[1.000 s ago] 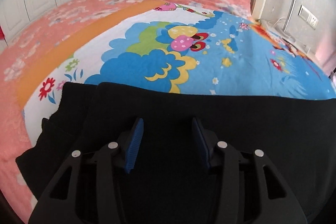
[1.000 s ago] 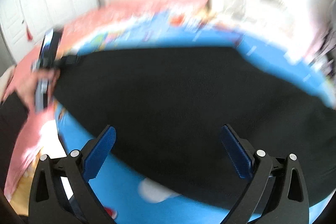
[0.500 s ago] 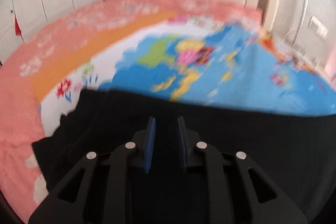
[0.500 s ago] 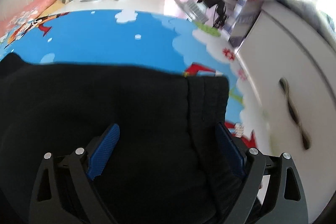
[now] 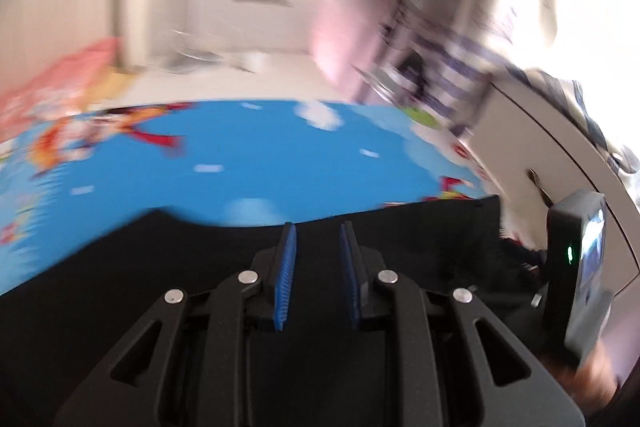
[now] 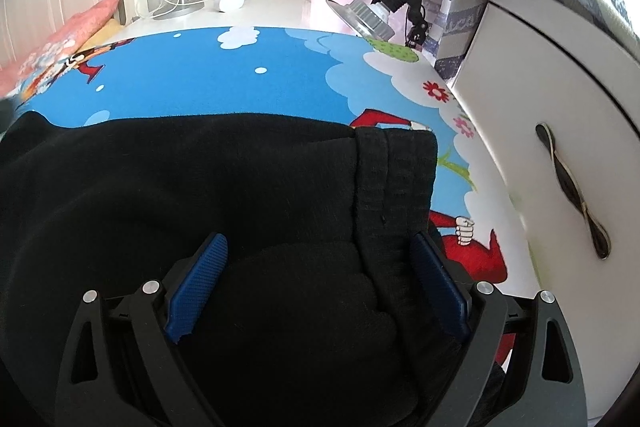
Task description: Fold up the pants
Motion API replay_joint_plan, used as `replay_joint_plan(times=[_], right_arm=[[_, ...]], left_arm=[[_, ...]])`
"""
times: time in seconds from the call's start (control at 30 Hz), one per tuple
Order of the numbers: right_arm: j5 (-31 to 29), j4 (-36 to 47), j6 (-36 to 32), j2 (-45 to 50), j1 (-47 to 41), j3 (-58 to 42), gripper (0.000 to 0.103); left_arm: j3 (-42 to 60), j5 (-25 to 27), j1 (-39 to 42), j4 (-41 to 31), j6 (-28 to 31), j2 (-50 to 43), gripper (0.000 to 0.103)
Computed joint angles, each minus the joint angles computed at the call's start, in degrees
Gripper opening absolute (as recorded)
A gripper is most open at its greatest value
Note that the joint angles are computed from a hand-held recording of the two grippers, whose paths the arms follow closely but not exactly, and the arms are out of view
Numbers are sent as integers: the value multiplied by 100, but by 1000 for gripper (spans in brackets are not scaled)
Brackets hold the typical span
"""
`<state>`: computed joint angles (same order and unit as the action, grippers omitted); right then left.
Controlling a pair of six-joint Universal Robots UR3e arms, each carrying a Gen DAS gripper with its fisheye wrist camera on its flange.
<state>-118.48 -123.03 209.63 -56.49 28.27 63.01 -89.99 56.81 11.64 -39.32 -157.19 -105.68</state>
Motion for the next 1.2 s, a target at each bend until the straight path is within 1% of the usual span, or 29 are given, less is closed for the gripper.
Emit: replay_joint_plan(times=[0.07, 0.1, 0.13, 0.2, 0.23, 0.3, 0.37, 0.43, 0.53, 0.57, 0.6, 0.63, 0.67, 0.7, 0.77, 0.8, 0.87, 0.9, 0.93, 0.97, 1.0, 1.03, 1.07, 1.1, 1.13, 1.2], right_arm=[[119, -169, -31, -104, -52, 199, 88], [147, -214, -39, -124, -62, 246, 88], [178, -263, -50, -150, -74, 300, 88], [195, -337, -58, -173, -80, 367, 88], [183, -365, -56, -190, -72, 407, 88], [168, -392, -46, -190, -66, 425, 88], [154, -402, -44, -185, -61, 431, 88], [152, -399, -42, -179, -56, 424, 88], [153, -408, -44, -186, -59, 437, 88], [158, -415, -38, -185, -58, 439, 88], [154, -410, -35, -184, -56, 436, 88], [138, -400, -28, -170, -47, 415, 88], [117, -384, -23, -151, -37, 384, 88], [119, -402, -36, -171, -47, 418, 88], [107, -429, -40, -173, -44, 432, 88], [98, -431, -34, -175, -42, 437, 88], [72, -431, -16, -168, -33, 429, 89], [59, -435, 0, -169, -24, 436, 90], [45, -441, 16, -168, -16, 441, 90], [26, -443, 30, -162, -11, 436, 90], [0, -435, 50, -154, 4, 429, 91], [-29, -420, 69, -137, 13, 406, 92], [-48, -432, 90, -128, 17, 407, 92], [-60, -442, 118, -133, 23, 419, 93], [-62, -447, 147, -139, 19, 429, 94], [-16, -413, 215, -169, -11, 442, 97]], left_arm=[[992, 360, -586, -449, -324, -818, 23], [1336, 513, -754, -627, -389, -1092, 23], [1850, 713, -943, -978, -404, -1459, 23], [2430, 1151, -1183, -1248, -522, -1941, 23], [2622, 1210, -1191, -1323, -529, -2114, 22], [2650, 1200, -1191, -1180, -567, -2226, 20], [2714, 1324, -1257, -1173, -535, -2264, 20], [2567, 1353, -1242, -1069, -505, -2172, 20], [2224, 986, -1012, -1010, -708, -1920, 20], [1810, 706, -824, -875, -814, -1586, 20], [1260, 271, -564, -693, -816, -1164, 21], [841, -12, -352, -612, -758, -821, 24], [295, -220, -84, -528, -644, -361, 29], [-98, -334, 124, -514, -510, -7, 29], [-1068, -572, 750, -685, 133, 949, 29], [-1594, -664, 1198, -848, 616, 1509, 29], [-2203, -766, 2035, -1153, 1302, 2229, 29], [-2333, -800, 2417, -1340, 1541, 2424, 29], [-2365, -845, 3017, -1703, 1808, 2573, 29], [-2307, -829, 3617, -1933, 1961, 2600, 29], [-2334, -787, 4010, -1900, 2002, 2602, 29], [-2290, -723, 4597, -1790, 2022, 2492, 29], [-2052, -634, 5025, -1777, 1979, 2217, 29], [-1812, -521, 5277, -1762, 1856, 1974, 29], [-1347, -310, 5642, -1688, 1501, 1542, 30], [-396, -63, 6256, -1709, 810, 767, 44]])
